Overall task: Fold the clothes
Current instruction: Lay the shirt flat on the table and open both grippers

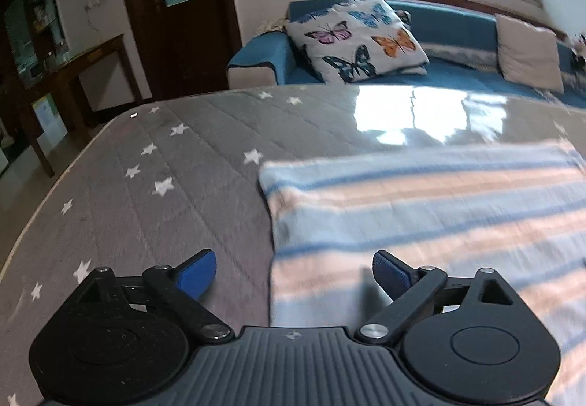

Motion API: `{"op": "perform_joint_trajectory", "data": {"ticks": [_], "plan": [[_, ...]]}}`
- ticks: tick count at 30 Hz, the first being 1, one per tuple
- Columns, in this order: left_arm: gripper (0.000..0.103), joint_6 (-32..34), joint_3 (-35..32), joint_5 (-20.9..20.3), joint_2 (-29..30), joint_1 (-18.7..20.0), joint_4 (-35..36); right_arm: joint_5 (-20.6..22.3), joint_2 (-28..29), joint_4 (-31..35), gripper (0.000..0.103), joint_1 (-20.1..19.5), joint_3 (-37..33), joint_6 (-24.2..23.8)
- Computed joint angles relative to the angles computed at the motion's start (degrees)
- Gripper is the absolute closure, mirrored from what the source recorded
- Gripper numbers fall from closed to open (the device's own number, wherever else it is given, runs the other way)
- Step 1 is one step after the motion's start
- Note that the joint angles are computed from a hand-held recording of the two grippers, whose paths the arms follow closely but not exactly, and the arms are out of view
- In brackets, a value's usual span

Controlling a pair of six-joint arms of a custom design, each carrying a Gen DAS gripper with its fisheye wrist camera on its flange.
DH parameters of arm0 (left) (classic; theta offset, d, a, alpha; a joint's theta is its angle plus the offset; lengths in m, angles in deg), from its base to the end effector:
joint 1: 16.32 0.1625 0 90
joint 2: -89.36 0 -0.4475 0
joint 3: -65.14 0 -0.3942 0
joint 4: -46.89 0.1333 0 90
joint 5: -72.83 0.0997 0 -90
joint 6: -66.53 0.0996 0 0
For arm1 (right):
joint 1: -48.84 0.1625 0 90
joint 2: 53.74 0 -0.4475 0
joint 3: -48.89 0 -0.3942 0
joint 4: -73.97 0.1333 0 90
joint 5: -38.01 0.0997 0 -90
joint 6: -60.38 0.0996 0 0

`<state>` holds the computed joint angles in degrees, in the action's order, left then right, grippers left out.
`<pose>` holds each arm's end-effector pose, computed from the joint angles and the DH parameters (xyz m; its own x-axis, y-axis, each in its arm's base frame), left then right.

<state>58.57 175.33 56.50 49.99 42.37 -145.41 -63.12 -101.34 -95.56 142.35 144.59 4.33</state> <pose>-0.1033 -0.6103 0.1022 -0.5572 -0.3802 -0.7382 0.3696 0.6825 -0.6305 0.1568 -0.6927 0.1682 -0.5070 -0.6839 0.5245 -0.8467 0.5091 -0.1546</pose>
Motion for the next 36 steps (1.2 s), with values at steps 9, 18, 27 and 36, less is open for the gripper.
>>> {"op": "perform_joint_trajectory", "data": {"ticks": [9,18,27,36], "plan": [[0.001,0.5,6.4,2.5,1.2,-4.0,-2.4,0.2,-4.5,-4.6,0.001,0.9,11.2,-6.3],[0.000,-5.7,13.4,3.9,2.1,-8.9,-0.9,0.0,-7.9,-7.6,0.000,0.1,18.9,-9.6],[0.000,-16.8,20.1,3.8,2.7,-14.3,3.4,1.9,-12.9,-8.3,0.000,-2.1,24.5,-8.1],[0.000,-27.1,25.1,1.9,1.1,-19.7,13.0,2.2,-18.4,-3.0,0.000,-4.0,27.7,-9.2]]}}
